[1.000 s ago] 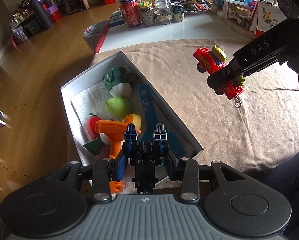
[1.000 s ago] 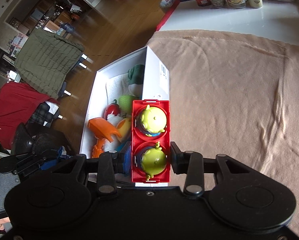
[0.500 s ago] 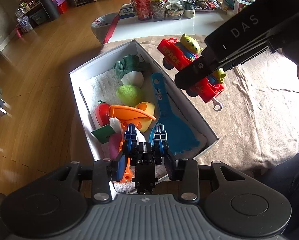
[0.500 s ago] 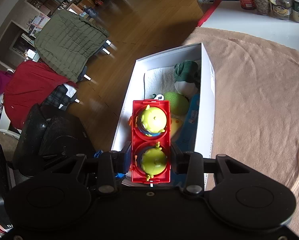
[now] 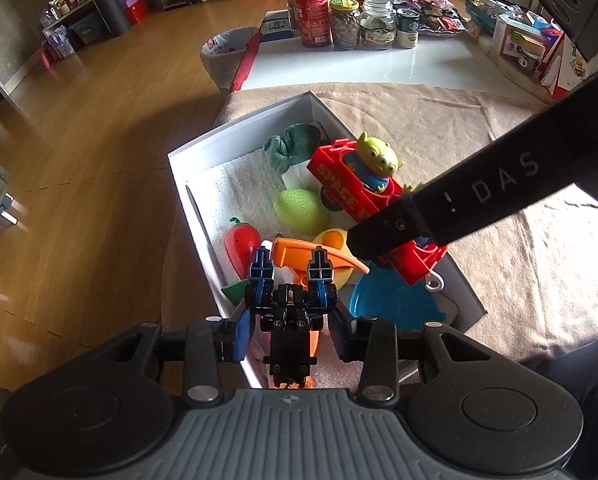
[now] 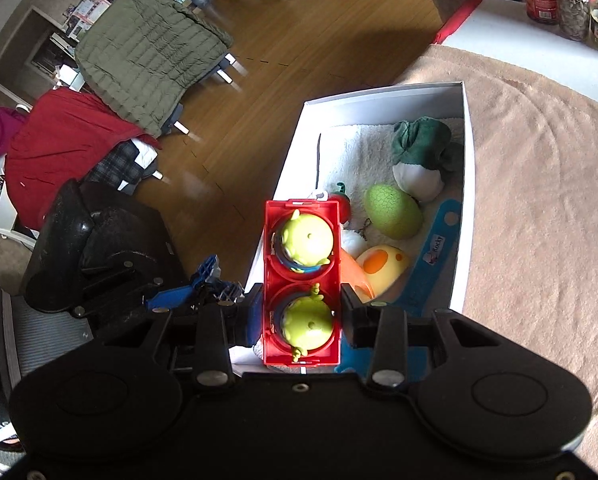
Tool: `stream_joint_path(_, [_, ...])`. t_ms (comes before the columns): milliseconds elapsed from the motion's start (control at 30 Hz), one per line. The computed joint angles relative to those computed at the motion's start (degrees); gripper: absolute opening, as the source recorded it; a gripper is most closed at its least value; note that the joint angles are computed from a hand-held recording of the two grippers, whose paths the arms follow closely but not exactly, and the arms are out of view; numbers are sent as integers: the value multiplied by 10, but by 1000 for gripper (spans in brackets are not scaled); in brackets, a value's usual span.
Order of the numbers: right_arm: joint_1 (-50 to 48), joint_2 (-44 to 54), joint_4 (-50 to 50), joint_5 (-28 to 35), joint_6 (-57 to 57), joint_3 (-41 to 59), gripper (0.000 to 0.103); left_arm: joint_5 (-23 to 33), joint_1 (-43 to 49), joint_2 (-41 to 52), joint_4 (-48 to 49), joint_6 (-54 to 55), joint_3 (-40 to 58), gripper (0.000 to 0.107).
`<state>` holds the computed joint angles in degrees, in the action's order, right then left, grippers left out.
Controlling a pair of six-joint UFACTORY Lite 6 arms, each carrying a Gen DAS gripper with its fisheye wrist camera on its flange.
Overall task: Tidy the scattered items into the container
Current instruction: 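Lower the blue car and red space train with both tools into the box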
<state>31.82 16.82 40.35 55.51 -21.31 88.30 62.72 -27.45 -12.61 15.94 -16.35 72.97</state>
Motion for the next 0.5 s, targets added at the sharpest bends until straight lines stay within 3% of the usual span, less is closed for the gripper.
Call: stream_joint_path(500, [12,13,-35,3,23,7,41,-61,110,156,-62,122,118,40])
